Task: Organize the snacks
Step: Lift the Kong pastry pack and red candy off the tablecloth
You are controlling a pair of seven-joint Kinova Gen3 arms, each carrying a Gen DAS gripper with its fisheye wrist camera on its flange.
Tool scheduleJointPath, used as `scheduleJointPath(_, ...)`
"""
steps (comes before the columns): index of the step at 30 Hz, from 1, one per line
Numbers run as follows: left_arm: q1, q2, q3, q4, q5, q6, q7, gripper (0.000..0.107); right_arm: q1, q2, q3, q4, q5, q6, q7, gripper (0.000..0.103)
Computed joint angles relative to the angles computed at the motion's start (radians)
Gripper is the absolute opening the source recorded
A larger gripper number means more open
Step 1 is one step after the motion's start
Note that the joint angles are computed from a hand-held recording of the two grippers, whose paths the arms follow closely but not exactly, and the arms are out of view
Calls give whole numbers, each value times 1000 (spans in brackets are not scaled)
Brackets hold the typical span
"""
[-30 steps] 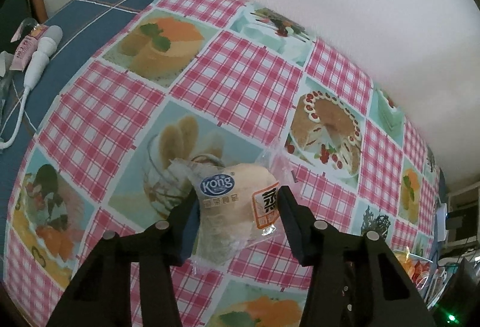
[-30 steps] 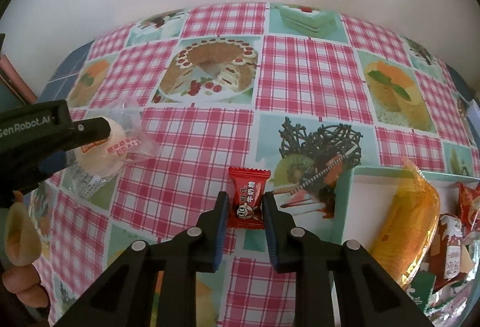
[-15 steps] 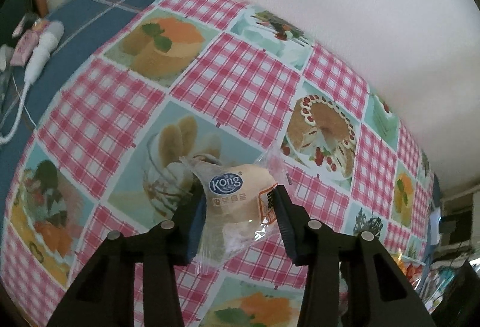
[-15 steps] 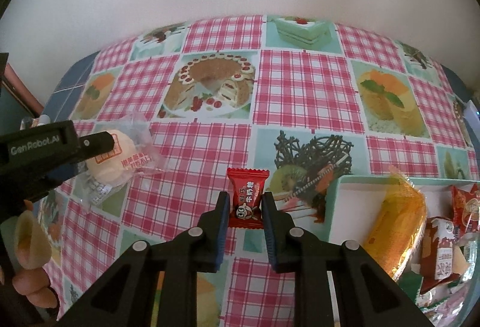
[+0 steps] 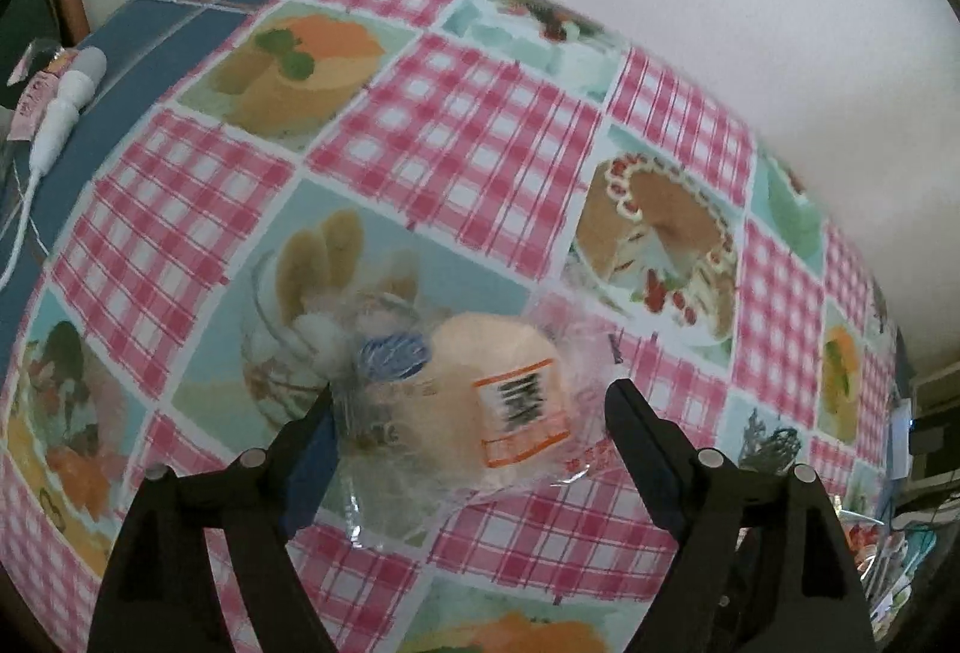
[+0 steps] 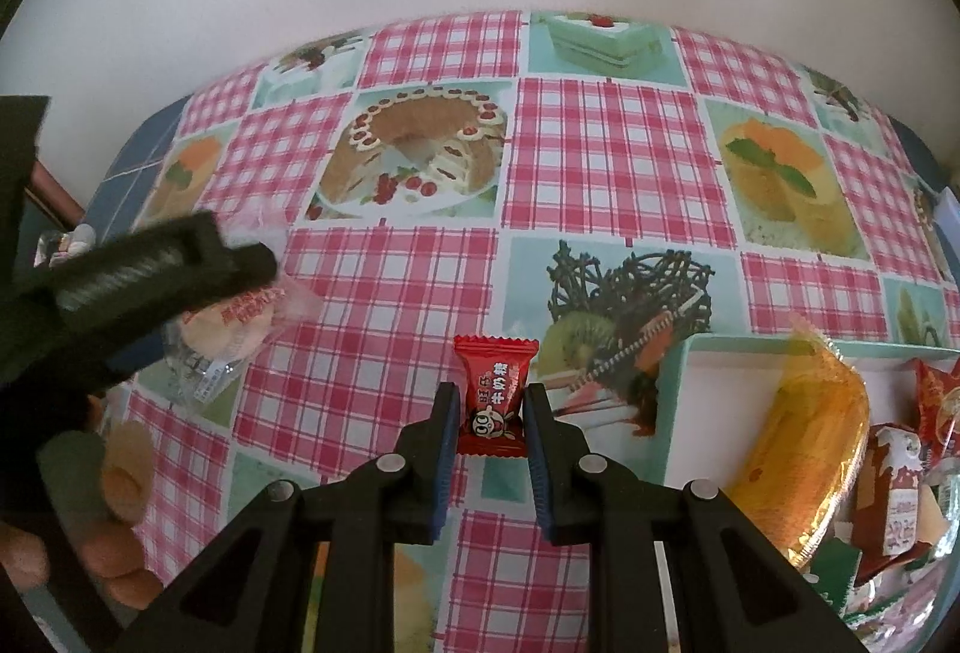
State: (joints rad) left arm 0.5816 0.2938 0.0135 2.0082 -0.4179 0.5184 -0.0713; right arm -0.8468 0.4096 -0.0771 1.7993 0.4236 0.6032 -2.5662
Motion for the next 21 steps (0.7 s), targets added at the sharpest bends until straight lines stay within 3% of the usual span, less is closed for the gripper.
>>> scheduleJointPath(6, 22, 1, -16, -5, -28, 24, 50, 84, 11, 7, -5, -4, -16, 1, 11, 23)
scheduleJointPath(12, -1, -21, 17, -20, -29, 83, 27, 69, 5, 5, 0, -7, -15, 8, 10, 23)
scheduleJointPath(21, -44, -42, 58, -52, 38, 176, -25, 67, 4, -15, -5, -5, -6, 31, 5, 23)
